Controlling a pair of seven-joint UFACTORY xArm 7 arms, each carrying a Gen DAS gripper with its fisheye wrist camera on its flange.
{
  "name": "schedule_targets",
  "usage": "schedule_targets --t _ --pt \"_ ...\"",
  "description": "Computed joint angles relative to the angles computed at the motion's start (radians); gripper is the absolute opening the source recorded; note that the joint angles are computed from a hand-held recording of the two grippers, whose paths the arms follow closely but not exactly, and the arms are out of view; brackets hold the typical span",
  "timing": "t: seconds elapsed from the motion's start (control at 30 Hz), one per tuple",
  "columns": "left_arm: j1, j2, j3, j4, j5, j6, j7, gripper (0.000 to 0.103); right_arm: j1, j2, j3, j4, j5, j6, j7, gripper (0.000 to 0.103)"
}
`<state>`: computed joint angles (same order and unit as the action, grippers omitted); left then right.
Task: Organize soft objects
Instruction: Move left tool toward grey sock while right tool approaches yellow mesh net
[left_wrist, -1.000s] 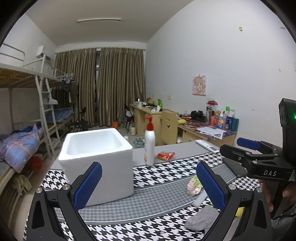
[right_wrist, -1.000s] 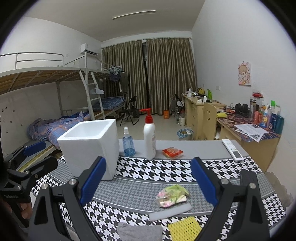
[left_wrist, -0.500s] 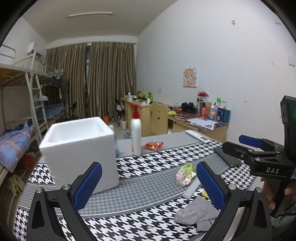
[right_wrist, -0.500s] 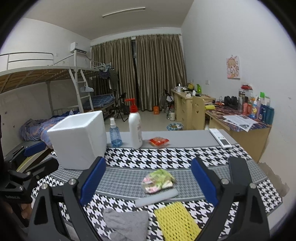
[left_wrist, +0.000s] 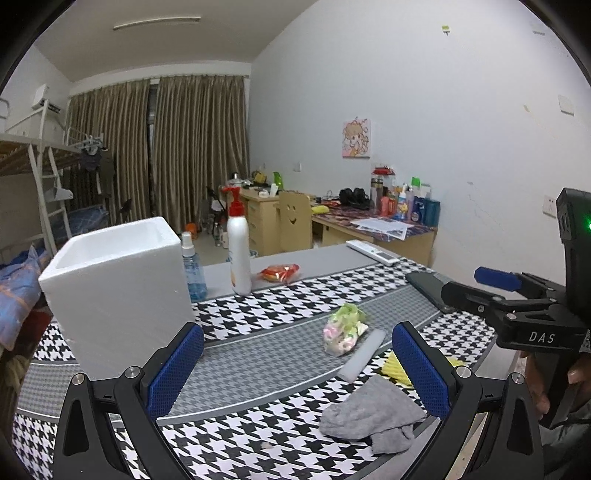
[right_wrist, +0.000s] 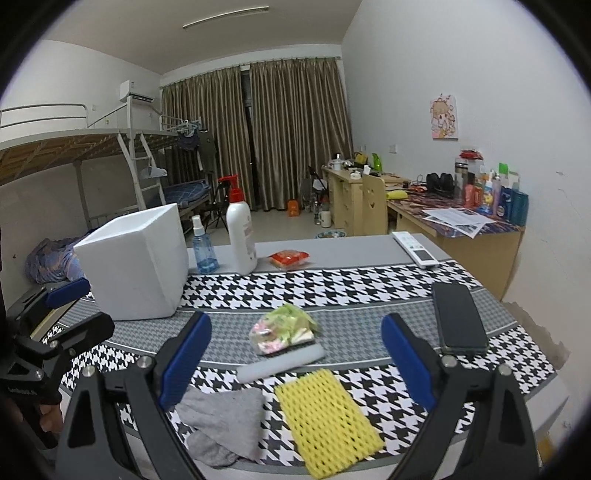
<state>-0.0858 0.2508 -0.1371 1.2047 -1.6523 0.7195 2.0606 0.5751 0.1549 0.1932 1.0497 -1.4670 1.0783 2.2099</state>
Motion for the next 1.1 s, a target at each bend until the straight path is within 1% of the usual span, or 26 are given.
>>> schedule_targets --t 0.23,0.5,0.63,0.83,0.93,1.1 --pt "-0.003 0.011 -0.007 0.001 0.055 0.015 -0.016 0.102 -0.001 -0.005 0.002 -0.027 0.028 -0.003 0.016 0.096" --pt "-0.012 0.022 -0.023 -0.001 0.144 0.022 -0.06 0.102 -0.014 -0.022 0.001 -0.06 0.05 -0.016 0.046 0.096" --pt "-0.017 0.032 -0.03 -0.001 0.195 0.028 -0.086 0.102 -0.021 -0.02 0.004 -0.064 0.072 -0.027 0.03 0.096" --pt "-0.027 0.056 -0.047 0.012 0.274 0.0 -0.15 0.102 -0.032 -0.004 -0.005 -0.065 0.091 -0.07 0.008 0.096" --pt "-0.032 0.066 -0.059 0.014 0.292 -0.023 -0.159 0.102 -0.036 -0.001 -0.011 -0.07 0.092 -0.09 0.006 0.096" --pt "-0.037 0.081 -0.073 0.015 0.342 -0.032 -0.182 0.102 -0.045 0.004 -0.02 -0.076 0.101 -0.116 0.013 0.096"
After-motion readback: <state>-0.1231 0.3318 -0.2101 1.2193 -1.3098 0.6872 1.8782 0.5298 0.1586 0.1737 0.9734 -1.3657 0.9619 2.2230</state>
